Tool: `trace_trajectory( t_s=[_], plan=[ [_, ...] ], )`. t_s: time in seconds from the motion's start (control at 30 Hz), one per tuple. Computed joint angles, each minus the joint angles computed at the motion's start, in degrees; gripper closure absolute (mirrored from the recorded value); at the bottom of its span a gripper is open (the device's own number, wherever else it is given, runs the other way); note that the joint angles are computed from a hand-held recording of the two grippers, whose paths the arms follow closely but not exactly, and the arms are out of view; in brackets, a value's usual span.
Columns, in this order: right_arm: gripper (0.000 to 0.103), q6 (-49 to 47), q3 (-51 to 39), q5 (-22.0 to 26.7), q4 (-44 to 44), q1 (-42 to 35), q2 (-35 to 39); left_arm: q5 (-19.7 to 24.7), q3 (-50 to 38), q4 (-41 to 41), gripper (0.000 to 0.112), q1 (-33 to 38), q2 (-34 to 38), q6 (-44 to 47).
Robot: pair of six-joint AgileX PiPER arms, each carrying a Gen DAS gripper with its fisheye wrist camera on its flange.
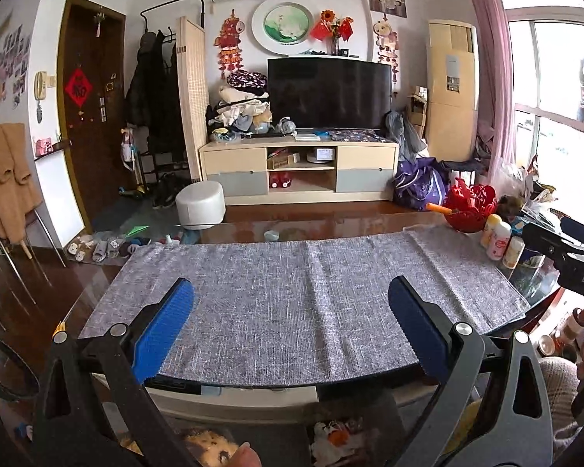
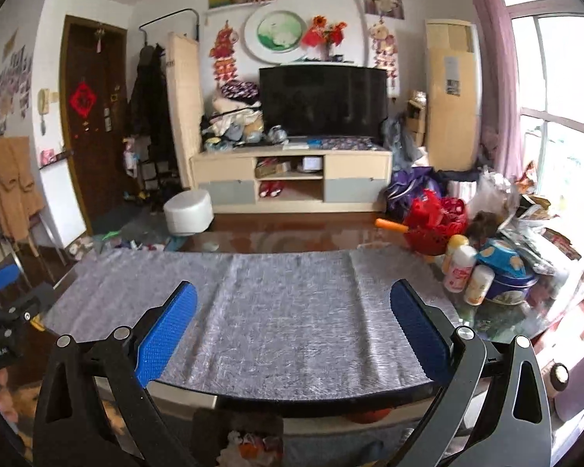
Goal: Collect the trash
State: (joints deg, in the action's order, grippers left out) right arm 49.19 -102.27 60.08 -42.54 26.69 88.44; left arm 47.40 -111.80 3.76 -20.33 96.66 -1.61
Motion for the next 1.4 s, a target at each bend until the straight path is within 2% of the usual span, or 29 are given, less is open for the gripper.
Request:
trace_trajectory(
  t_s=[0.4,0.5,1.4],
  plan=[
    [0.003,6.81,5.57,2.74,-4.17,3.28,-2.41,-1.98,7.68,3.29,0.017,-1.36,-4.22,-4.83],
    [0.003,6.45,6.15,2.03,-3.26,2.87,-2.33,-2.38,8.85,5.52,0.017,-1.57,-4.84,-6.98],
    [0.003,6.40,6.14,2.10,-2.68,2.40,-0.86,-1.53,8.66,1.75,0.017,0.21,-4.46,-5.49]
  ],
)
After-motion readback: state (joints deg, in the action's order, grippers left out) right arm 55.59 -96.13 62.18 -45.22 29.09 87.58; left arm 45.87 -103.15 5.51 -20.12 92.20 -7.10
